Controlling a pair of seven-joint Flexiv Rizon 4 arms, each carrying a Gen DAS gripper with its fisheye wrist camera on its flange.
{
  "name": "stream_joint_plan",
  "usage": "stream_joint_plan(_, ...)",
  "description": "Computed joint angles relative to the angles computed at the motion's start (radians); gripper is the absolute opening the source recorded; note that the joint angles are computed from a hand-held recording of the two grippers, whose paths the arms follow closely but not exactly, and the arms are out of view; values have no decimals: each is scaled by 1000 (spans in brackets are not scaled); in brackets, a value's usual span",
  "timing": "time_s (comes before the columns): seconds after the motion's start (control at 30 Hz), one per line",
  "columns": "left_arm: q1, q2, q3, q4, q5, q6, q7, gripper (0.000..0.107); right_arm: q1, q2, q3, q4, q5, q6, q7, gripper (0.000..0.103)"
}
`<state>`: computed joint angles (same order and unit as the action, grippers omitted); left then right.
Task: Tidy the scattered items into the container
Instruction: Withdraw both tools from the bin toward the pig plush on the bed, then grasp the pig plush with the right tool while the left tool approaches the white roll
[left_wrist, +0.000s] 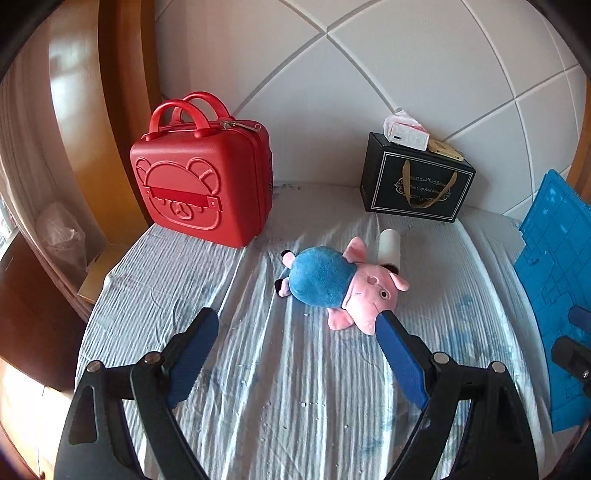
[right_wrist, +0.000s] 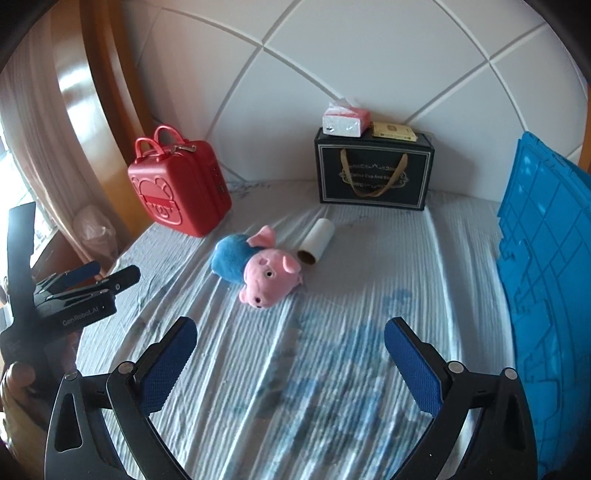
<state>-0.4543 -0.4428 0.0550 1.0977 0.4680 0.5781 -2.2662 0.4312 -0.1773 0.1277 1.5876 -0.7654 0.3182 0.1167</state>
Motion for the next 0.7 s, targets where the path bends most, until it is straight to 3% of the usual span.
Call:
stream_joint_plan(0.27,79,-172,-4,-131,-118,12,134,87,-99,-79,-60,-5,108,141,-111,103)
stream_joint_plan(0.5,101,-296,25,-192,-195,11,161,87,-199,-164,-107,10,229,250,-204,103)
stream_joint_plan(0.6,113,-346,46,-271,-197,15,160,87,-219,-195,-117,11,264,289,-235,103)
stream_joint_plan(0.7,131,-445,54,-451,-209,-24,208,87,-229,-209,-117,22,303,325,-252,103)
